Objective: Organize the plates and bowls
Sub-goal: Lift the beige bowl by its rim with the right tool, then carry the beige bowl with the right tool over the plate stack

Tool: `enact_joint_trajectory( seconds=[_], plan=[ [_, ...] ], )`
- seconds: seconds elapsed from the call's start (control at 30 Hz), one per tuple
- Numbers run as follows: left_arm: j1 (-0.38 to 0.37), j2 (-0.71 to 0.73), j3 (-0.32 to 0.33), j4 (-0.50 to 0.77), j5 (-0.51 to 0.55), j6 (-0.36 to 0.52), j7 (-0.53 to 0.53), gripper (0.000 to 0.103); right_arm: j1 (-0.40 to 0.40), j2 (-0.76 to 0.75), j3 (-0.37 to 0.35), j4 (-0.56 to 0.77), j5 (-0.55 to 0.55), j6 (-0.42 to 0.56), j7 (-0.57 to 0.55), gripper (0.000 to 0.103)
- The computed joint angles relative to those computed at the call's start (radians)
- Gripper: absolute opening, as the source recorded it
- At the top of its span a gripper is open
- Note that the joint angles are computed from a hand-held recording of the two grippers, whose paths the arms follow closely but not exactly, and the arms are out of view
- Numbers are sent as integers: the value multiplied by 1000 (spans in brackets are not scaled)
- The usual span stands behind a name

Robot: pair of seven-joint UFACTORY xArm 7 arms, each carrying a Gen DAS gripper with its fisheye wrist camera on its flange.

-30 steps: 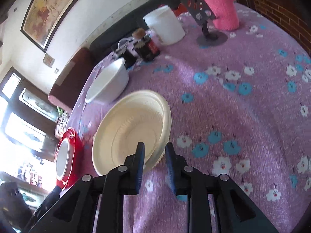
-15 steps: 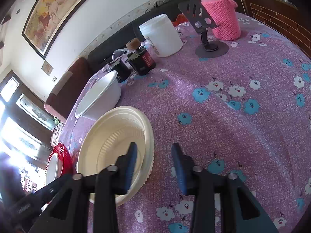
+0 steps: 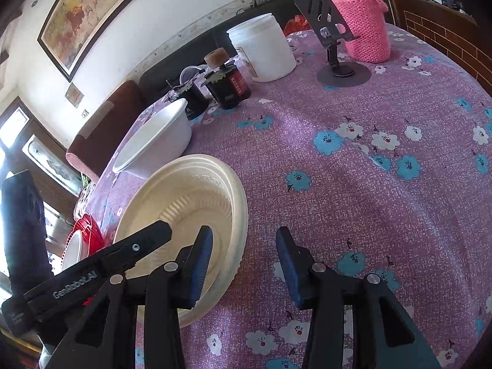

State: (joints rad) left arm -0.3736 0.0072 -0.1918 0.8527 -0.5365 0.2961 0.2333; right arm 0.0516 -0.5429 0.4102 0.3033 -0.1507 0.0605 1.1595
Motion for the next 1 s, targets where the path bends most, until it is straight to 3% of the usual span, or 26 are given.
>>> enact_joint_trajectory(
  seconds=[0.07, 0.17, 0.3, 0.63, 0.87, 1.0],
  plan=[
    [1, 11, 2, 9, 54, 5, -31, 27, 5, 6, -5, -2, 3, -6, 1, 46],
    [6, 12, 0, 11, 50, 16, -21, 16, 12, 16, -12, -3, 9, -17, -4, 42],
    [0, -10, -4, -8, 57, 2, -19, 16, 43, 33, -39, -2, 21, -38, -28, 19],
    [-30, -105, 11, -106, 166, -89, -101, 16, 22, -14, 15, -18, 34, -73, -20, 19],
    [-76, -201, 83, -182, 77, -98, -39, 16, 11, -39, 79, 9, 30, -58, -8, 19],
    [-97, -285, 142, -229, 30, -86, 18, 16, -22, -54, 154, 65, -11, -9, 11, 19]
  ],
)
